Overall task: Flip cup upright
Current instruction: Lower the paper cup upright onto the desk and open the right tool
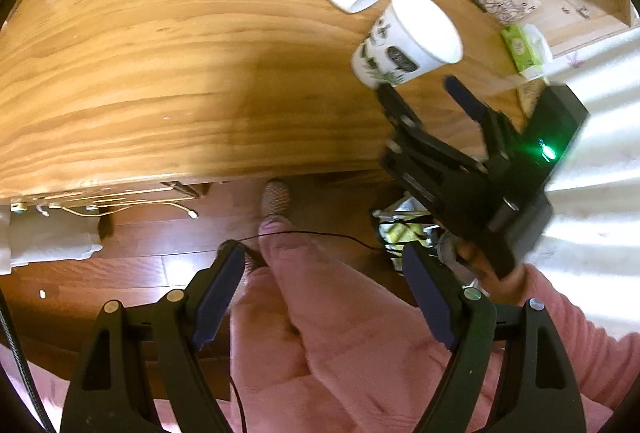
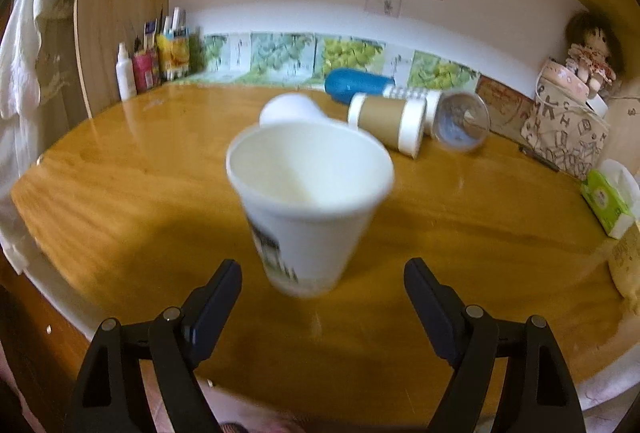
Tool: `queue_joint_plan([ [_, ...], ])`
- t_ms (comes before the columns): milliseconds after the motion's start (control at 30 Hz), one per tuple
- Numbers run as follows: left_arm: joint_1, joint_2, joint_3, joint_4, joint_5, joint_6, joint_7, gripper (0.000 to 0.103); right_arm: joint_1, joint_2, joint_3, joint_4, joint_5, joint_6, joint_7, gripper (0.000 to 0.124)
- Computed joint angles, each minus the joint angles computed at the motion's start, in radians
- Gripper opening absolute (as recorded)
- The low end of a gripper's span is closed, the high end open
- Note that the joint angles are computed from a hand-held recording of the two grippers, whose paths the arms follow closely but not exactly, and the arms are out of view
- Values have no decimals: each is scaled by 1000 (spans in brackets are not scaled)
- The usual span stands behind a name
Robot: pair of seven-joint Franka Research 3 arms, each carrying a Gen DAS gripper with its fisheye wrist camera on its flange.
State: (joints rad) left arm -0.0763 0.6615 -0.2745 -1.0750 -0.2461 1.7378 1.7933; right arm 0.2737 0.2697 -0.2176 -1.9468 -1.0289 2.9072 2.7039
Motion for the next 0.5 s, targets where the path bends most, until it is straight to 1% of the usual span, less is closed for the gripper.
queue_joint_plan([
  [100,-9,-9,7,-25,18,18,-11,84,-22,-57,37,-70,88,-43,-92,84],
  [200,-23,-49,18,-89,48,79,-26,84,-55,-116,80,-130,204,-80,-205,84],
  [300,-34,-87,32,-145,71,160,-90,84,-100,-182,131,-184,409,-109,-383,84],
  [333,-37,-98,37,-158,74,185,-128,84,-109,-203,144,-193,467,-131,-434,84],
  [400,-38,-119,44,-180,81,229,-193,84,-124,-243,164,-190,567,-212,-517,84],
  [467,-36,-148,49,-206,87,280,-250,84,-137,-275,178,-178,645,-281,-571,84],
  [500,-37,-162,50,-218,94,299,-271,84,-144,-292,183,-177,679,-298,-591,84],
])
